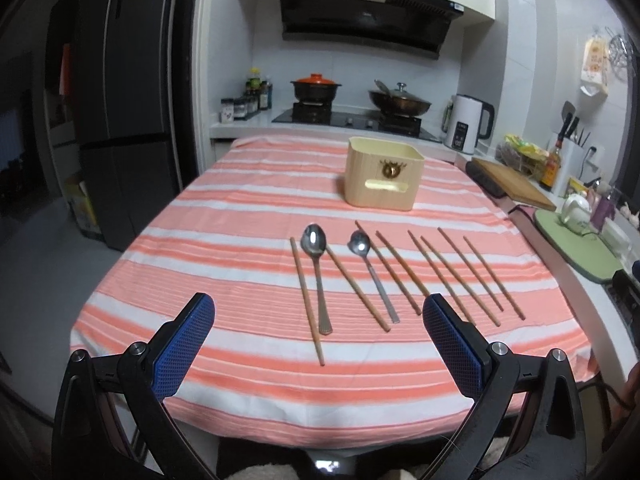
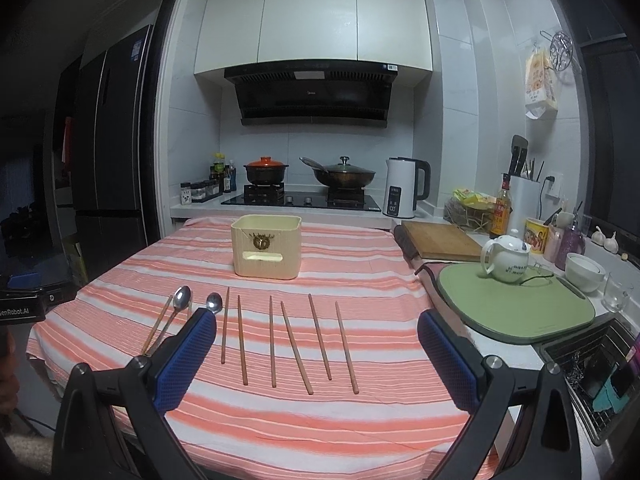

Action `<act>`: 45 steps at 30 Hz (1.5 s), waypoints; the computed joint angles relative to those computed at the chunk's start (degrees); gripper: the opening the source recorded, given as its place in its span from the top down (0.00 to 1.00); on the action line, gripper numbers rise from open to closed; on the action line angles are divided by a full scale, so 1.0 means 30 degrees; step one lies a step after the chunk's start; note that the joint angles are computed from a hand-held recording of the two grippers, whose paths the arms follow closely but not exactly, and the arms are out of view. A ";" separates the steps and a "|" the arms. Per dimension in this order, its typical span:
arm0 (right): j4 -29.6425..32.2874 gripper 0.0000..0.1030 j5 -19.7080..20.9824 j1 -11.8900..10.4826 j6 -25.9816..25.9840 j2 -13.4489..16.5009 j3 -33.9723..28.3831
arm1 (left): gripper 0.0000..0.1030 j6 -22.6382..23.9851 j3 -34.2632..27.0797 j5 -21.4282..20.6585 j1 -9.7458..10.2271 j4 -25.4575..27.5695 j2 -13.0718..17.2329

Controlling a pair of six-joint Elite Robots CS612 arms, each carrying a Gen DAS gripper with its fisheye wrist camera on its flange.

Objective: Organize utensils
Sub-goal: 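Lower the left tool onto a wooden chopstick and close it while the right tool grasps another chopstick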

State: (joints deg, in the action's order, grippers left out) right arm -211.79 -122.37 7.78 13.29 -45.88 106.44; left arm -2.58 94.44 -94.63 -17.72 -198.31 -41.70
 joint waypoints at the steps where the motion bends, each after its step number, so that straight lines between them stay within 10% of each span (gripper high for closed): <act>1: 0.0199 0.01 0.0043 -0.0089 0.0072 0.0030 -0.0009 | 0.00 -0.0068 -0.0203 0.0006 0.0017 0.0317 0.0132; 13: 0.3009 0.01 0.2189 -0.1605 0.1473 0.0435 -0.0307 | 0.00 -0.0151 -0.2863 0.0008 0.0168 0.4315 0.1828; 29: 0.9022 0.39 0.9392 -0.4092 0.1451 0.1105 -0.2444 | 0.01 -0.0678 -0.8503 -0.1110 0.0583 1.0345 0.4506; 45: 1.3807 0.55 1.1075 -0.4780 -0.0235 0.2466 -0.5513 | 0.26 0.0879 -1.2385 0.0394 0.0408 1.4465 0.6378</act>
